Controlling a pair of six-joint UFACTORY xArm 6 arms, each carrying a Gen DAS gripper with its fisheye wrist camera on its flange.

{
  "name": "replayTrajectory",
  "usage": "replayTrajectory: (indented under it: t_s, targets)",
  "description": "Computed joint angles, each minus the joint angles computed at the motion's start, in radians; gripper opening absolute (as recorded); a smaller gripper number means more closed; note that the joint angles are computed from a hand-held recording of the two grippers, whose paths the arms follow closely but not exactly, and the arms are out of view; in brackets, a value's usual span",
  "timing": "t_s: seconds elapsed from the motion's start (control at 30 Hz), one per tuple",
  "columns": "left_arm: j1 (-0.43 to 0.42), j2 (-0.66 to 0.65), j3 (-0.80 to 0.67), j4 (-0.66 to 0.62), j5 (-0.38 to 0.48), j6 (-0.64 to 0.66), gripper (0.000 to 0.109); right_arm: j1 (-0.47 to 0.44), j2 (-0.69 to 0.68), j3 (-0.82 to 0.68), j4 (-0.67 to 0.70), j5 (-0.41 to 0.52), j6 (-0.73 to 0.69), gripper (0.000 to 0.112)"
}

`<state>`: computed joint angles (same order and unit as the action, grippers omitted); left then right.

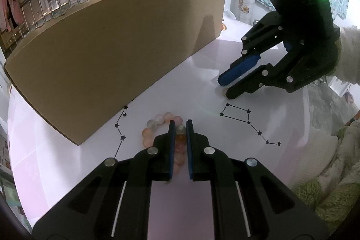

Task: Organize jewelry
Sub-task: 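Close the left gripper on the pink bead bracelet while the right gripper grasps the gold ring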

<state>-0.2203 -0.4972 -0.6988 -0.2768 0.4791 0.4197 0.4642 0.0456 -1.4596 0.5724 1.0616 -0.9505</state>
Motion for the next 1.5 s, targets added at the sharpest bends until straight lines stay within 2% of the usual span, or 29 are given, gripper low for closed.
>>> replayTrajectory:
  t_s: [0.3,0.57,0.7,1.17,1.5]
  targets:
    - [0.001,-0.002,0.004,0.000,-0.005,-0.003,0.008,0.009,-0.016,0.021,-0.001,-0.021,0.087,0.024]
    - [0.003,-0.005,0.012,-0.003,-0.016,-0.009,0.008,0.054,-0.098,0.152,-0.062,-0.200,0.135,0.023]
    - [0.006,-0.006,0.016,-0.009,-0.021,-0.003,0.008,0.055,-0.099,0.170,-0.052,-0.240,0.164,0.014]
    - [0.006,-0.008,0.019,-0.024,-0.030,0.002,0.008,0.049,-0.098,0.170,-0.036,-0.248,0.187,0.010]
    - [0.007,-0.012,0.023,0.017,-0.037,-0.025,0.008,0.033,-0.128,0.186,-0.004,-0.271,0.196,0.010]
